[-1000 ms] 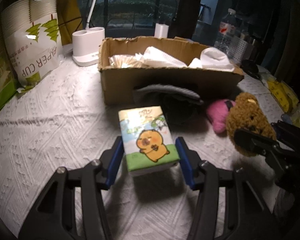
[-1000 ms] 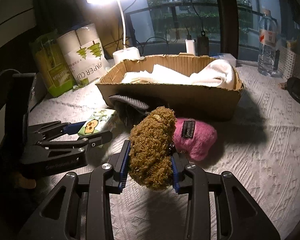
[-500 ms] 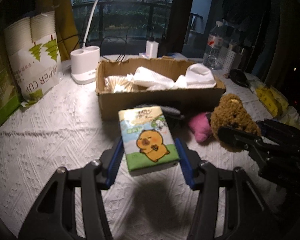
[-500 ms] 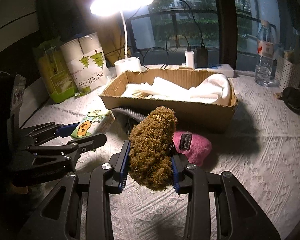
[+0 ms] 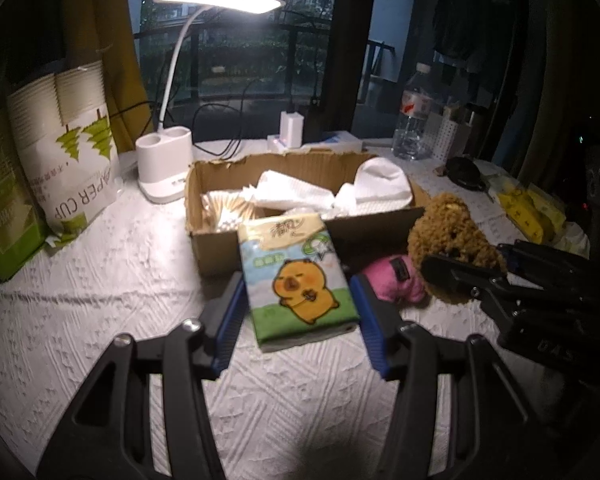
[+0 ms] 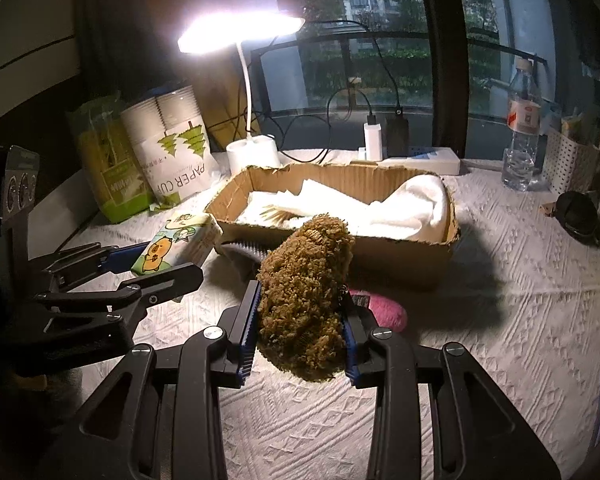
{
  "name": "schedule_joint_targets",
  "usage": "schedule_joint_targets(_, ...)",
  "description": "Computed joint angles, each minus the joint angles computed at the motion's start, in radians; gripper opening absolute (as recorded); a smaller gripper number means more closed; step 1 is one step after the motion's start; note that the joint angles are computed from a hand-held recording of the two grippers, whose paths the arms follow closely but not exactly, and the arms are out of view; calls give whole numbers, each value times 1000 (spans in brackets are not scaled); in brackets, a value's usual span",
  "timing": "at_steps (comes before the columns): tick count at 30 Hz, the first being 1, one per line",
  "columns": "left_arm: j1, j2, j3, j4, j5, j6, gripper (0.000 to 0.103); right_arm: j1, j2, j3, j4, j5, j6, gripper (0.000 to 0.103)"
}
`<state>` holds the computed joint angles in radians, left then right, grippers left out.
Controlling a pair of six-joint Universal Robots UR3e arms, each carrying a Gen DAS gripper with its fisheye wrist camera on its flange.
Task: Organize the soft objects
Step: 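Carry the tissue pack with the left tool while the right tool carries the bear to the box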
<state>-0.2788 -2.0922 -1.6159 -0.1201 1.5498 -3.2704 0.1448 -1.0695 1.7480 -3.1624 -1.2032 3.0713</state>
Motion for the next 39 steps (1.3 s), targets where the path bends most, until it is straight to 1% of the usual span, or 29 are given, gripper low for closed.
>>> schedule_joint_targets(9, -1, 0, 45, -6, 3, 9, 54, -22, -9, -23, 9, 18, -4, 36)
schedule_joint_targets(12, -4, -10, 80, -31, 9, 16, 54, -29, -10, -33, 7, 24, -5, 36)
schedule_joint_targets(23, -4, -36, 155, -61, 22, 12, 54, -39, 11, -88, 22, 31, -6, 36)
schedule_joint_targets(39, 35, -128, 315, -98, -14, 21, 54, -25, 114, -283, 90, 2, -7, 36)
